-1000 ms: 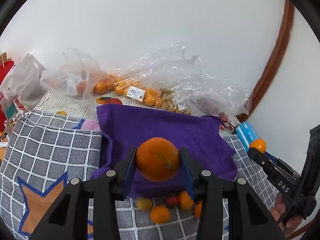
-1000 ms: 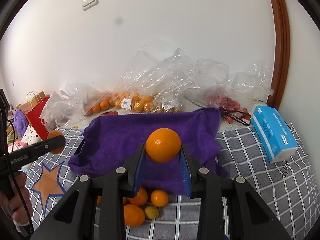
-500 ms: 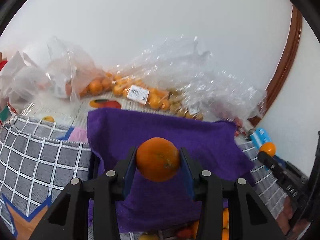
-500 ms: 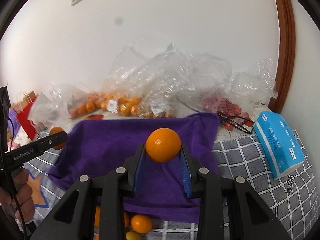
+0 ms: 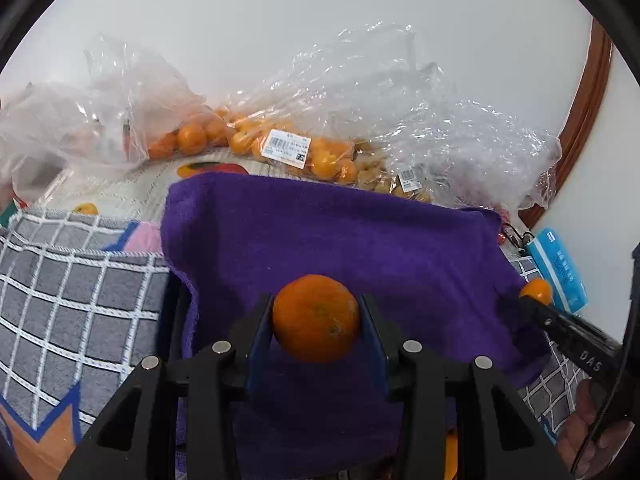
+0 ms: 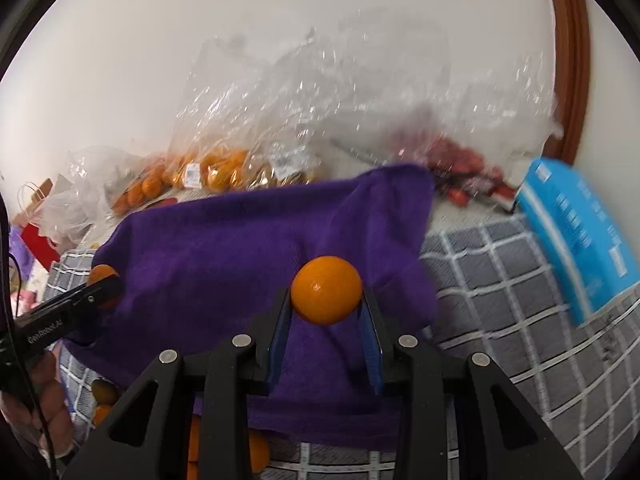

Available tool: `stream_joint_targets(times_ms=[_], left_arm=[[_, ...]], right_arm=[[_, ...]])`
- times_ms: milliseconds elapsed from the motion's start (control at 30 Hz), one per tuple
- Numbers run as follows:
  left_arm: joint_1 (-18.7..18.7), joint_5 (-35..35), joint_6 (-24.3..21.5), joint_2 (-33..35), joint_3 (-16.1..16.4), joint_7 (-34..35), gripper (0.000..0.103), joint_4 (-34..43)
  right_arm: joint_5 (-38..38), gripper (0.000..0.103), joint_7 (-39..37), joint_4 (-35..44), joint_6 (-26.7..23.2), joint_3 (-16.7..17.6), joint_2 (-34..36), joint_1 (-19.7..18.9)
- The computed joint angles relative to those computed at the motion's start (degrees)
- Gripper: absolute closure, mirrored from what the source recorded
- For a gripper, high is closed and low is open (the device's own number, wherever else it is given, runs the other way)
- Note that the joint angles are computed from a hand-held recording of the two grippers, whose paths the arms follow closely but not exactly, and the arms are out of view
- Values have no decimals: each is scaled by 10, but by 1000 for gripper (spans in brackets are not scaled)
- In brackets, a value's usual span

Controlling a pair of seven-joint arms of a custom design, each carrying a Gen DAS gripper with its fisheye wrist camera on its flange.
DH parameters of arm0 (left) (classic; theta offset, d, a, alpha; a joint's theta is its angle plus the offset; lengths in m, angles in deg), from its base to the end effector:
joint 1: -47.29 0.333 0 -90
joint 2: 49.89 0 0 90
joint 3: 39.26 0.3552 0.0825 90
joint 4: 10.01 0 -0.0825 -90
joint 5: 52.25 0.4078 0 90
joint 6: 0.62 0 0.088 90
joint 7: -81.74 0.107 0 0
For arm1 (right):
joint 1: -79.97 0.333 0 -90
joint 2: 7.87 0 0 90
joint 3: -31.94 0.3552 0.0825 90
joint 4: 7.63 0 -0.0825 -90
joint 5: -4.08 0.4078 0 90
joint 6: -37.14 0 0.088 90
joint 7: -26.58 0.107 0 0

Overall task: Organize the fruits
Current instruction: 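Lift both held oranges and carry them over the purple towel tray, then lower both oranges onto the towel and open both tools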

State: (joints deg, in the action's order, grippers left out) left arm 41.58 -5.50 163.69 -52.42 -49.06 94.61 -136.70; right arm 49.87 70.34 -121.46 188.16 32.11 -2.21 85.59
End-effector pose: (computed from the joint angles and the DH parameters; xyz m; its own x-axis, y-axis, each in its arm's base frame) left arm 0.5448 -0.1945 0.4905 0.2466 -0.9381 0.2432 -0.6476 -0.3462 -0.6788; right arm 0.6385 0.0466 0.4976 0.3703 -0.9023 -0.2206 -0.7433 -0.1455 -0.6529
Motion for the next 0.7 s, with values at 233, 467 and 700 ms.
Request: stream_joint_targets(times_ms=[233, 467, 700], left_arm=[[-4, -41, -17, 10, 1, 36, 63, 2], [-9, -65, -35, 20, 1, 61, 63, 9], [-11, -72, -44, 22, 2, 72, 63, 11]], right_arm=[[-32, 70, 17, 0, -2, 1, 14, 4], [-55, 70, 32, -6, 3, 2, 19, 10], [-60, 68, 21, -18, 29, 6, 14, 15]])
